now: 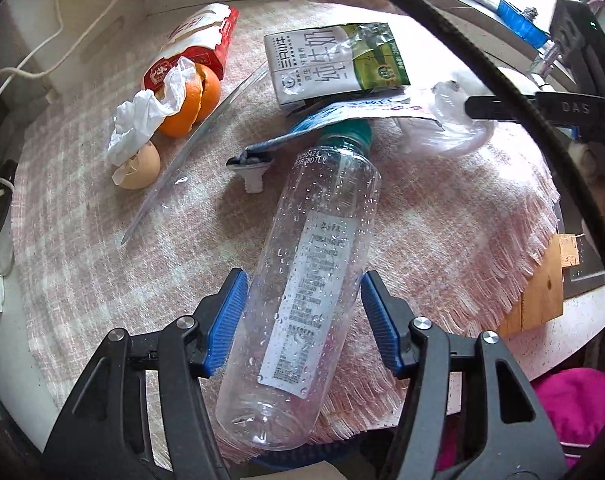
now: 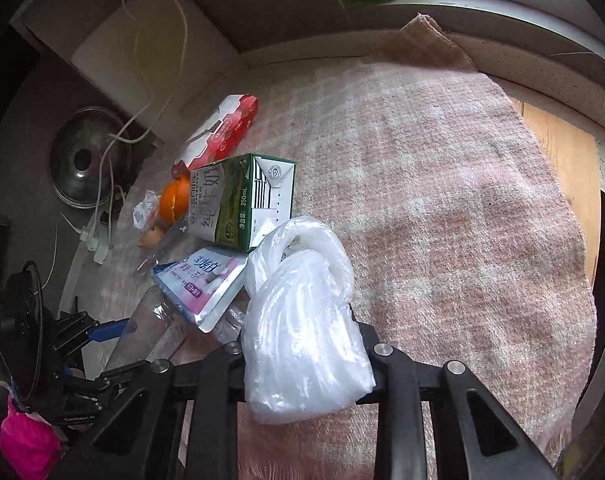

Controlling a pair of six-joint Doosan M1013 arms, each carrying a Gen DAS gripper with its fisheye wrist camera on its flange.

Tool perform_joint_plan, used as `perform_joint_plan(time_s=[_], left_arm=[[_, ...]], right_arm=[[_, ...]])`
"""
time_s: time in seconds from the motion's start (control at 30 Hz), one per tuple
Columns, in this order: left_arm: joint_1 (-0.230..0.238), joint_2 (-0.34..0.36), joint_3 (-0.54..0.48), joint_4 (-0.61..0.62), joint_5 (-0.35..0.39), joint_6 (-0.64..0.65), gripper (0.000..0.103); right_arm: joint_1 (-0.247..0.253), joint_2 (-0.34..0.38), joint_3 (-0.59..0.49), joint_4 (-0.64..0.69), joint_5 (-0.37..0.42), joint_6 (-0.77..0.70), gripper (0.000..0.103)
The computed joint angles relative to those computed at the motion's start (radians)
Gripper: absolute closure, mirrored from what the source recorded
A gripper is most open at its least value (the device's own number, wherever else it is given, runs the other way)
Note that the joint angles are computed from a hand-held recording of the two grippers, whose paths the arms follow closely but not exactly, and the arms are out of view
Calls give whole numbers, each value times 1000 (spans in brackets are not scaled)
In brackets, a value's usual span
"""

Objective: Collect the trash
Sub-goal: 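Carry the bottle with the left tool while the right tool carries the bag over the blue basket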

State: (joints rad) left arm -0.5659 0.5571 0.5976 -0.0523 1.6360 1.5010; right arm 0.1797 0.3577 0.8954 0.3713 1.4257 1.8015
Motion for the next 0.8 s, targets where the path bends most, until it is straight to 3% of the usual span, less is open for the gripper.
perform_joint_plan(time_s=[0.17,0.47,0.67,0.8], left_arm=[[14,-4,22,-36,-43,-30,43],[44,-153,236,-101,-170,-85,46],[61,-235,351,-134,-242,-161,47],[46,-281,393,-115,-252,-219,47]], right_arm=[[-5,-37,30,-1,-38,-4,77],[-9,-103,74,21,-84,-20,77],[17,-123,78,-3,-88,-27,76],[42,-134,80,-8,-85,-45,77]])
